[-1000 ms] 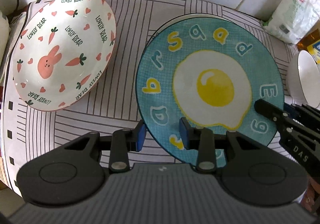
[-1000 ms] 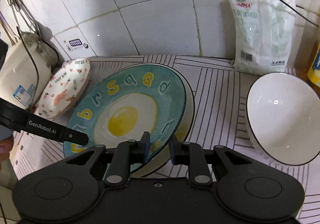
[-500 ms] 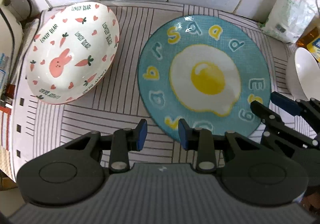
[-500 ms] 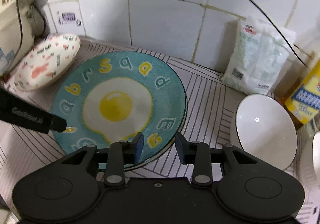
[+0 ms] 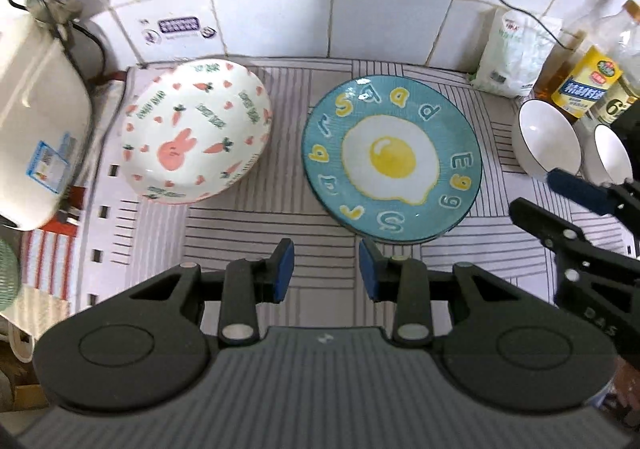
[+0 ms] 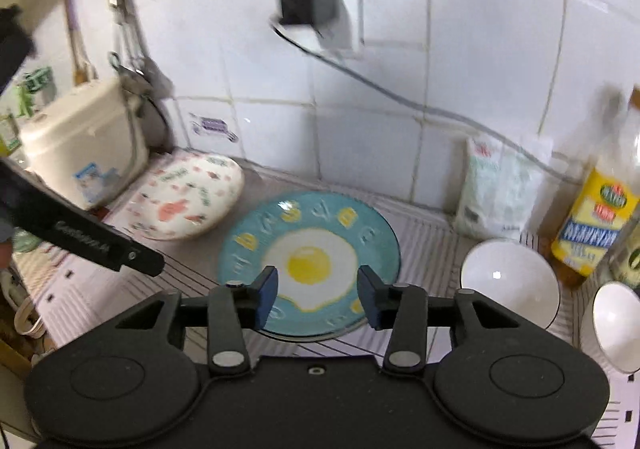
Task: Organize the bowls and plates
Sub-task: 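Move both grippers to the rabbit plate and grasp its rim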
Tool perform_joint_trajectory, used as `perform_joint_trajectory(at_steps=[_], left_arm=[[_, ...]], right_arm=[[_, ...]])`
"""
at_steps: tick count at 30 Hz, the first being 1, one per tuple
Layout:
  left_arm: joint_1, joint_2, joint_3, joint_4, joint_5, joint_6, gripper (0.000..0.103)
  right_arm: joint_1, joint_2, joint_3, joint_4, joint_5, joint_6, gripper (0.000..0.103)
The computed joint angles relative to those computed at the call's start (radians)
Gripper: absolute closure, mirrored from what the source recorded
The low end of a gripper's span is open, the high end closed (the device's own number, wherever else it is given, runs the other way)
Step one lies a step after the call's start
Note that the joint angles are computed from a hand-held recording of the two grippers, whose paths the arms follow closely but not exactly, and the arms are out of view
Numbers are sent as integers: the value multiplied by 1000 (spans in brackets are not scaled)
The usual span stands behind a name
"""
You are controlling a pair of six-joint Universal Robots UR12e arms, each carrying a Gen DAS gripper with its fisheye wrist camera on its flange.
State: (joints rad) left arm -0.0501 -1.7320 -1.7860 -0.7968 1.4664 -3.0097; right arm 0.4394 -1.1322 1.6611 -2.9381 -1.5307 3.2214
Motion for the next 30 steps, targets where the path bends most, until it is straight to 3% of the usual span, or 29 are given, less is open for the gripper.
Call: perform_joint_trajectory(at_steps=[1, 8, 12, 19, 25, 30], left_arm=[[7, 9, -4, 1, -2, 10, 67], [72, 81, -46, 8, -51, 119, 58], [101, 102, -56, -6, -55, 184, 50], [164, 113, -53, -16, -76, 298, 35], [226, 87, -31, 31, -115, 322, 17], [274, 41, -18, 96, -147, 333, 10]], right_arm=[[5, -8, 4, -7, -3, 1, 41], [37, -40, 16, -37, -5, 13, 31], [68, -43, 10, -45, -62, 27, 11], [123, -28, -10, -80, -140, 30, 7], [158, 21, -45, -189, -172, 37, 1], [172, 81, -123, -175, -150, 76, 1]])
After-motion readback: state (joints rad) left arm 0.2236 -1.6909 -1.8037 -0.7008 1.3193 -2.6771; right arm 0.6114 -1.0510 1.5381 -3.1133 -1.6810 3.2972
